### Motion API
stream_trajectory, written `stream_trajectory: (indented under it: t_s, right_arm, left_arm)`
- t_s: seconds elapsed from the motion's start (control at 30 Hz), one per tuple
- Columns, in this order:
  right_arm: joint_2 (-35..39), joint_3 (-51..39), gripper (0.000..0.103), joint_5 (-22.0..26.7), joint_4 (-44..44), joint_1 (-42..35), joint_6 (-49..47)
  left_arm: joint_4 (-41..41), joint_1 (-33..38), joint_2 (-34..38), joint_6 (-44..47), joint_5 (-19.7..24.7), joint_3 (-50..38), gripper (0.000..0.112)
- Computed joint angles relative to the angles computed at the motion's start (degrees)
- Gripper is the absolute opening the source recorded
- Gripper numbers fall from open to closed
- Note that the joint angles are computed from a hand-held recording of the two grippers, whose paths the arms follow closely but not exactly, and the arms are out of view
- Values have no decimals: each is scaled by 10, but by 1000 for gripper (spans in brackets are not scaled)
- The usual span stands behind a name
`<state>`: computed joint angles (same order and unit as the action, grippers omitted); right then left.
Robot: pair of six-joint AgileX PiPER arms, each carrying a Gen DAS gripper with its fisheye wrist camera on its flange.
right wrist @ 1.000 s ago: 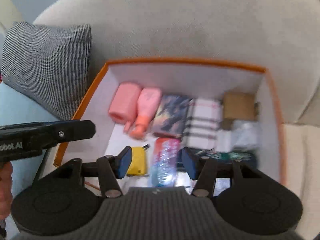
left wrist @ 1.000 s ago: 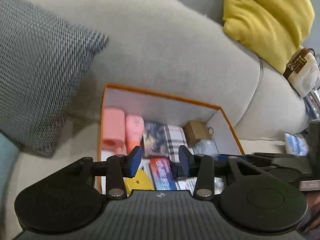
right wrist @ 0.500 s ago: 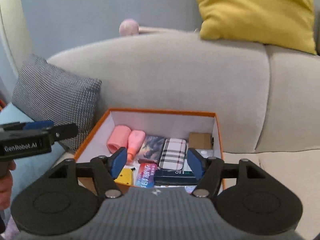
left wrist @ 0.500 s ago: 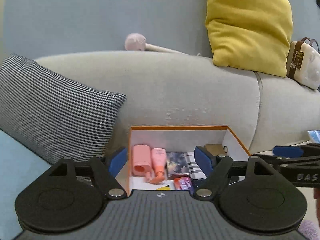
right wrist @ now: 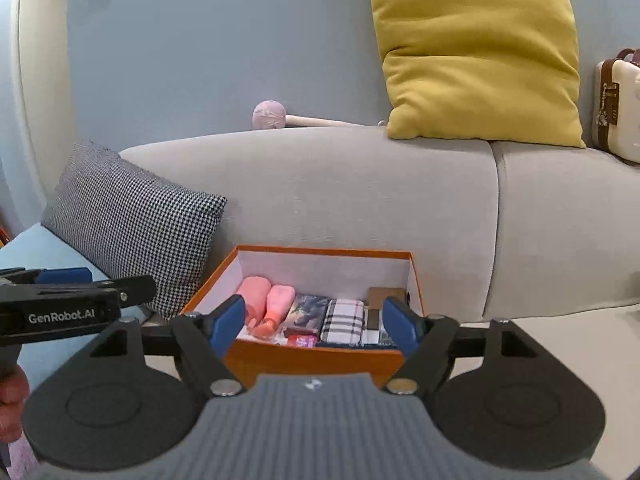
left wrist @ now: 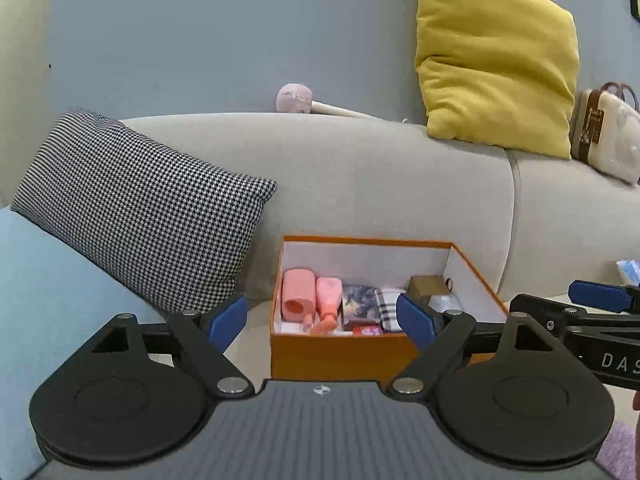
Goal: Organize rigid objects
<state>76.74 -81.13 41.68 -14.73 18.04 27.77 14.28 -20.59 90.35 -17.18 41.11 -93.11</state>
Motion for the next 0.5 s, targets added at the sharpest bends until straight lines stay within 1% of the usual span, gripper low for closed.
stream_trajectory:
  t_s: [0.07, 0.17, 0.27, 0.37, 0.5]
  right_arm:
    - [-6, 17, 76, 0, -9, 8, 9]
    - [-3, 28, 76, 7, -5, 8, 14]
    - [4, 41, 76, 4, -7, 6, 32]
    - [13, 52, 76, -6, -46, 14, 77]
    - [19, 63, 76, -15, -86, 23, 116]
  left_arm:
    - [27, -8, -3, -18, 0, 13, 99]
    - [9, -3, 1, -5, -1, 19, 99]
    - [16, -1, 9, -13, -12, 30, 99]
    - [28, 0, 17, -28, -29, 44, 99]
    - [6, 6, 34, -15, -41, 42, 99]
